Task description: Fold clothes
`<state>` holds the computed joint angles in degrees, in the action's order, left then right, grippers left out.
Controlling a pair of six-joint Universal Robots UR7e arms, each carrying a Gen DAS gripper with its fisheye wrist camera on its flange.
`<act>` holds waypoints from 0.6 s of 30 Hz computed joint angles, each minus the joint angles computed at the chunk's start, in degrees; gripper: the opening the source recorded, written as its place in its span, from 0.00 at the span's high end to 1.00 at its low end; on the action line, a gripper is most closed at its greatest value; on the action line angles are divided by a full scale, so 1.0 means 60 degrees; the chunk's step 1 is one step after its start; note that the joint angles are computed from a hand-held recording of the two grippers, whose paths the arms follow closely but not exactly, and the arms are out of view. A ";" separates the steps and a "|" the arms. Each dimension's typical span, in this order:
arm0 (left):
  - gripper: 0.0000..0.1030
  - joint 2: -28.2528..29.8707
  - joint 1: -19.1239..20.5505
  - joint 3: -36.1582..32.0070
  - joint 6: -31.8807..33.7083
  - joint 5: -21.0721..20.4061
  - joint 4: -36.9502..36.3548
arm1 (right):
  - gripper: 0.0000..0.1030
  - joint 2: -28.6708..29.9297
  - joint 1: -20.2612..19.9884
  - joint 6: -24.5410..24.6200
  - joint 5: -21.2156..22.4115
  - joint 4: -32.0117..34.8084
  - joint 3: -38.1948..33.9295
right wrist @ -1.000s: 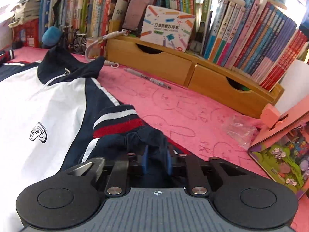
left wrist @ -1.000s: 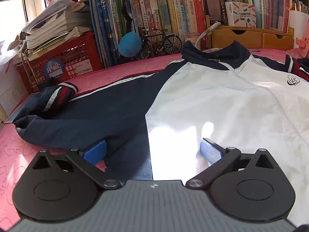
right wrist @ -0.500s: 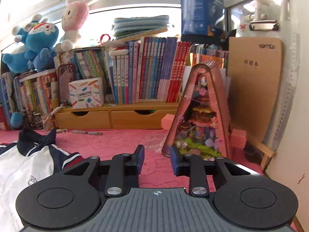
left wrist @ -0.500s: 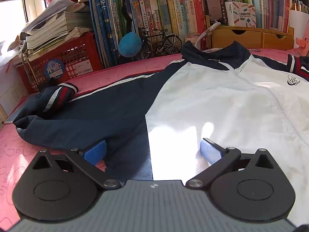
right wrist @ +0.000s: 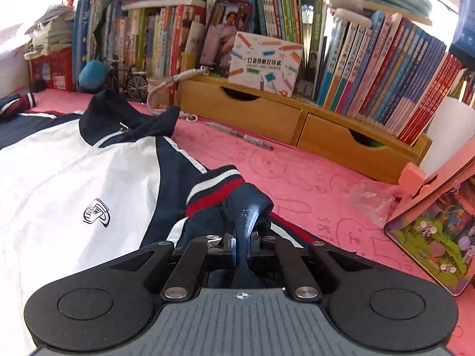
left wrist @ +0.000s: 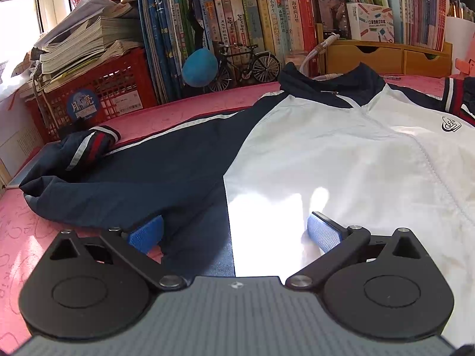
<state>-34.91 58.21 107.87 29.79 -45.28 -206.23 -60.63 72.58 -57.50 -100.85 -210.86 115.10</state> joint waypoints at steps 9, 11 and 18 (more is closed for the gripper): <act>0.00 0.0024 0.0000 -0.0004 0.0083 0.0012 -0.0071 | 0.90 -0.1561 -0.1379 0.4450 0.0007 -0.5631 0.1289; 0.00 0.0012 0.0007 -0.0003 0.0055 -0.0006 -0.0042 | 0.84 -0.1885 -0.1859 0.5247 -0.0903 -0.4706 0.0951; 0.00 0.0020 0.0015 0.0000 0.0150 -0.0003 -0.0109 | 0.30 -0.2121 -0.2534 0.5900 -0.2099 -0.1156 0.1138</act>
<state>-34.79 58.30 107.87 30.69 -45.30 -206.88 -73.36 57.38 -22.10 -113.45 -217.80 121.93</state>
